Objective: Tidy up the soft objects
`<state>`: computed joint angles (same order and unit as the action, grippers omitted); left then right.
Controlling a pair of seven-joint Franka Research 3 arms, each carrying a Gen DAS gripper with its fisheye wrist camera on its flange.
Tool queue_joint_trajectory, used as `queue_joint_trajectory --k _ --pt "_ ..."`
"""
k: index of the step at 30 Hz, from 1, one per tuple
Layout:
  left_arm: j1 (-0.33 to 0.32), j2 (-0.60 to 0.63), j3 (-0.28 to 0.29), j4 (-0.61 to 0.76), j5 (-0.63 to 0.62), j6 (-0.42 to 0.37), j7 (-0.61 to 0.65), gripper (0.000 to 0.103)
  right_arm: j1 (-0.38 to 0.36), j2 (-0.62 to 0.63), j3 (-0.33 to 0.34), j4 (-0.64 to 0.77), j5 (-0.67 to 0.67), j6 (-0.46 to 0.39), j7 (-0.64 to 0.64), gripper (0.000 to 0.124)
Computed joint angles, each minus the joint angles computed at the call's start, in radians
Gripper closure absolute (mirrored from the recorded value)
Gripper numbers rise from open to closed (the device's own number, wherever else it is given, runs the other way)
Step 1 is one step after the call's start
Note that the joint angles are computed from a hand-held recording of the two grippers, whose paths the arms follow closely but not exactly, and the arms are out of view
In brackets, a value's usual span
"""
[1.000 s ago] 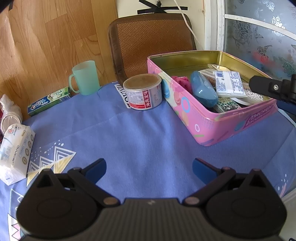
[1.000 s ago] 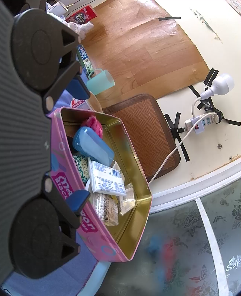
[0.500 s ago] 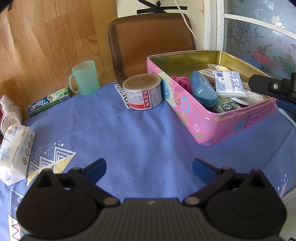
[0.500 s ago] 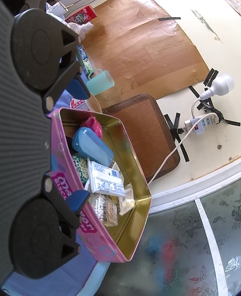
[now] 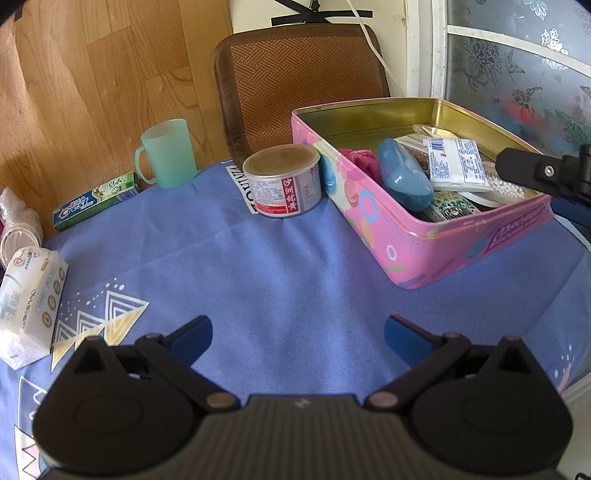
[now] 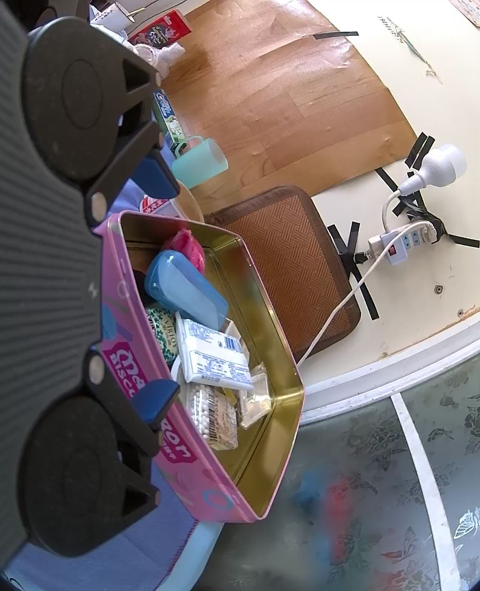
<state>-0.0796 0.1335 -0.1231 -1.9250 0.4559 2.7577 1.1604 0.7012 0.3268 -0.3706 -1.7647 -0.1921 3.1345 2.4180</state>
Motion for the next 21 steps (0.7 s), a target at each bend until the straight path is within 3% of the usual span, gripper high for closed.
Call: queue_joint_trajectory --k 21 --pt "0.0 -0.002 -0.001 -0.004 -0.002 -0.001 0.0 0.0 0.001 -0.002 0.0 -0.003 0.002 -0.001 -0.002 0.021"
